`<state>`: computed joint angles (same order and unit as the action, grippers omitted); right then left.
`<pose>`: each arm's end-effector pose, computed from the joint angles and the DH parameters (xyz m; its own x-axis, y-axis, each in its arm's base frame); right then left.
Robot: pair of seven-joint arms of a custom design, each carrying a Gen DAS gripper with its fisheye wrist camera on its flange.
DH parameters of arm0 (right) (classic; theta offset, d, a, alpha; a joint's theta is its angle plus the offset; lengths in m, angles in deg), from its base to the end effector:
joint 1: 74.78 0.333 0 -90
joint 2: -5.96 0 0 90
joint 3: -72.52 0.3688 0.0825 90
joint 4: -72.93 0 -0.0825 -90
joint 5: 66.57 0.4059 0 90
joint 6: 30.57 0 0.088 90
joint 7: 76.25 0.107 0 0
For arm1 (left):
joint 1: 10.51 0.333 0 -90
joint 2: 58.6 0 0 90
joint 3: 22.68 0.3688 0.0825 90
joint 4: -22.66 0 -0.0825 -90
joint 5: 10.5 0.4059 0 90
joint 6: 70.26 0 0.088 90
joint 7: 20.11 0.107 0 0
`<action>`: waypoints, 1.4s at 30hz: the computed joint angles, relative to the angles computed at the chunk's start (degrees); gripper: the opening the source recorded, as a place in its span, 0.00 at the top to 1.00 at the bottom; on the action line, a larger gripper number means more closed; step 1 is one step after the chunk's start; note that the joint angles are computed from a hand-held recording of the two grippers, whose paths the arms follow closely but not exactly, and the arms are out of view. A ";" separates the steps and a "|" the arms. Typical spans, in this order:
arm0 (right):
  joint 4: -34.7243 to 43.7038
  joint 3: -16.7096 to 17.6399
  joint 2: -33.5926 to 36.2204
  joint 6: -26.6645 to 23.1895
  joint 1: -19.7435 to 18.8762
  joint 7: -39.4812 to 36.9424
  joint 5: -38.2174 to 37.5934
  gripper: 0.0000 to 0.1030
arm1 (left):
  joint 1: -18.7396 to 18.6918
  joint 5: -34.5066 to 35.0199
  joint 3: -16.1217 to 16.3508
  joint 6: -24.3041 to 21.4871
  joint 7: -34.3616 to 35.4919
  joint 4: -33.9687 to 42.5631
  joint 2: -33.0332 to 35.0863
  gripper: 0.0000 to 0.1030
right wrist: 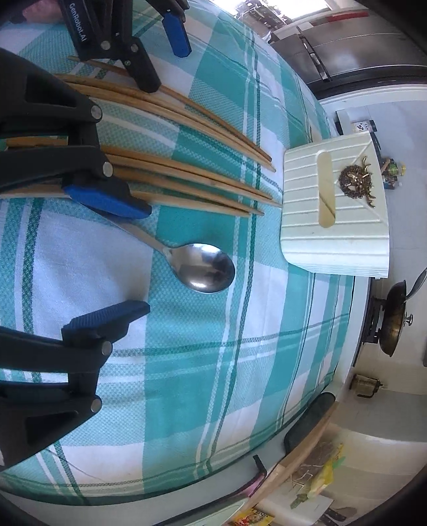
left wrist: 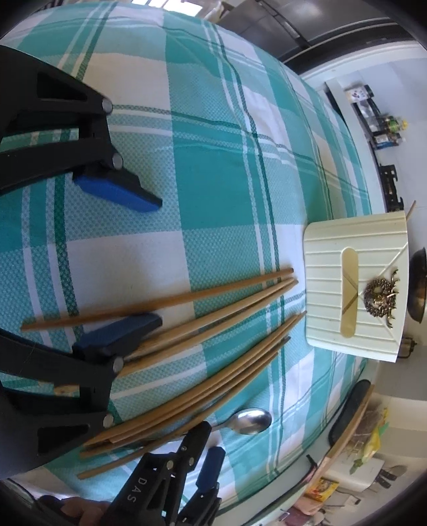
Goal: Organize utensils
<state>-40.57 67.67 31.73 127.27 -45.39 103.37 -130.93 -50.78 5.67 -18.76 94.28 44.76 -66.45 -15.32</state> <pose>0.5848 0.3120 0.2865 -0.1405 -0.9884 0.0583 -0.7930 0.0771 -0.6043 0.6258 -0.4958 0.2871 -0.4558 -0.8899 -0.0181 -0.7377 0.3891 -0.5517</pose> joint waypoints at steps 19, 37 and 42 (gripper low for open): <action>-7.65 3.23 -6.63 -14.05 -2.62 -9.51 -5.60 0.82 | 0.91 4.74 2.83 -2.12 -10.26 -5.74 -4.15 0.94; -22.16 6.55 -16.48 -9.11 -6.89 11.04 -9.38 0.64 | 4.13 6.22 0.52 0.23 -8.84 -12.48 -8.21 0.82; -22.57 7.04 -16.54 -8.11 -7.82 16.69 -13.39 0.57 | 7.57 2.95 -3.52 -1.48 -1.14 -10.49 -7.20 0.36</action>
<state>-63.14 74.71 15.19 119.16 -53.21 120.07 -144.33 -43.21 8.62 -22.28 92.80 43.62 -76.94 -22.52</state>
